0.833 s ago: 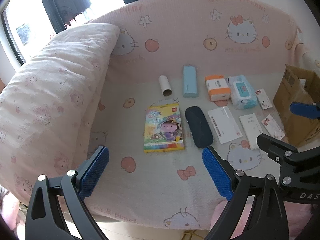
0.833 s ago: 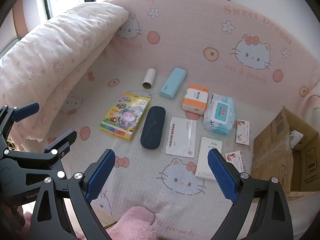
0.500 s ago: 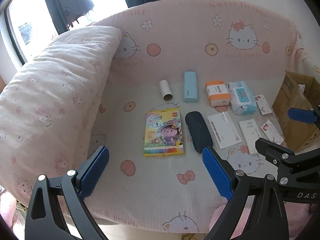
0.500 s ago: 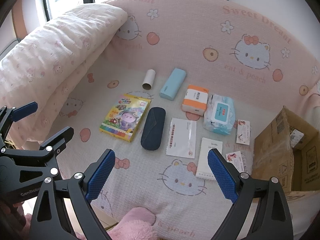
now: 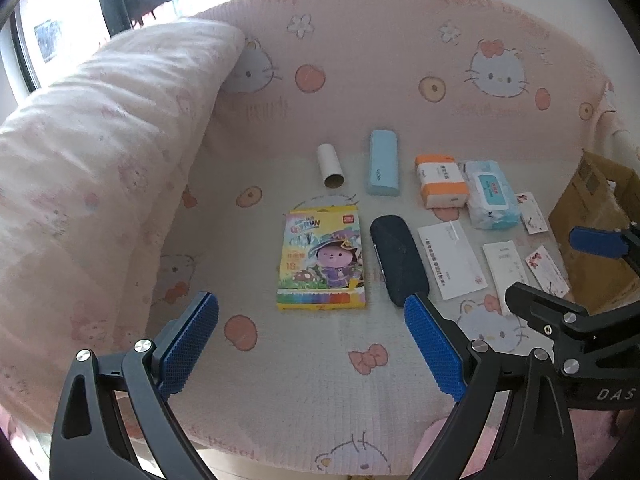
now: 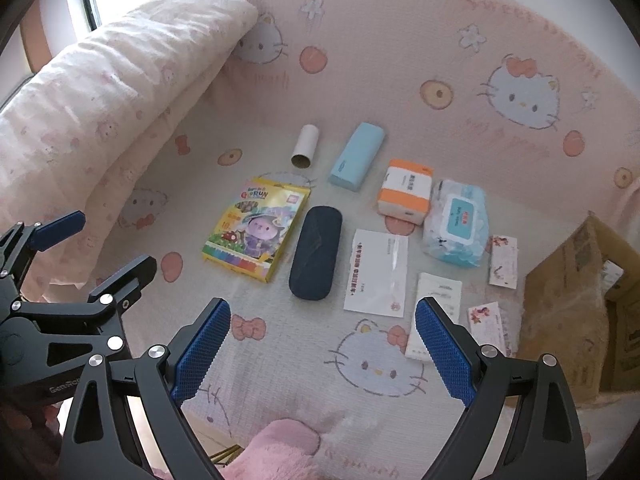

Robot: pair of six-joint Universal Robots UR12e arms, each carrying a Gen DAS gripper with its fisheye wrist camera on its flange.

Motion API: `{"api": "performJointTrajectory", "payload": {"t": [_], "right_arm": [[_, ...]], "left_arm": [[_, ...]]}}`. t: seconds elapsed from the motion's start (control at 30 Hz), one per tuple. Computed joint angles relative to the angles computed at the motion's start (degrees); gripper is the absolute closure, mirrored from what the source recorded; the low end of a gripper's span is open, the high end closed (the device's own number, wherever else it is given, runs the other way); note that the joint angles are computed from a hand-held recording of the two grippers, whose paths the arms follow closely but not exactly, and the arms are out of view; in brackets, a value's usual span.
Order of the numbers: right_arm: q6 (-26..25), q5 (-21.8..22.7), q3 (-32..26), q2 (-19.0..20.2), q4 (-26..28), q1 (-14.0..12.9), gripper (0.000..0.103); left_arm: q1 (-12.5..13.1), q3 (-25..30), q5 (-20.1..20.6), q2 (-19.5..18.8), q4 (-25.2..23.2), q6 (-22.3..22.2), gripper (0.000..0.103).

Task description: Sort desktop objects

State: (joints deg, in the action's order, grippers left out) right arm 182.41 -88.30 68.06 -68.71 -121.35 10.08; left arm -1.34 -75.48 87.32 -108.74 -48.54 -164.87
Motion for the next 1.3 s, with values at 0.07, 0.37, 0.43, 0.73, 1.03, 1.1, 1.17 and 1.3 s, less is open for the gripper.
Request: {"api": "performJointTrajectory", "payload": {"t": [0.07,0.37,0.43,0.73,1.03,1.1,1.17,1.3], "right_arm": [[-0.19,0.92,-1.03,1.11,1.14,-0.06,0.01],[-0.07,3.67,-7.23,7.78,6.24,0.01,0.01],[0.27,4.58,-8.32,8.99,6.84,-0.07,0.01],[4.51,9.9,-11.25,13.4,7.42,-0.68,0.01],[16.82,17.7,-7.74,13.92,-3.15,-1.7,0.073],[18.3,18.85,-7.82,14.37,-4.1,-1.71,0.074],[18.45,18.32,-8.13,14.83,-4.51,-1.45,0.074],[18.18,17.57,-9.33,16.06,-3.82,-0.96,0.074]], "left_arm": [[0.19,0.39,-0.3,-0.9,0.1,-0.56,0.007],[1.31,2.29,-1.85,-6.22,-0.29,-3.65,0.007],[1.61,2.31,-2.04,-7.16,0.01,-4.85,0.007],[2.59,1.98,-4.36,-9.84,2.68,-9.95,0.007],[4.29,4.24,-8.46,-12.46,-3.71,-15.44,0.06],[5.04,4.74,-11.5,-13.01,-5.59,-17.52,0.062],[5.53,4.39,-13.09,-13.19,-4.88,-19.18,0.062],[5.67,4.04,-12.96,-13.5,-3.25,-18.77,0.062]]}}
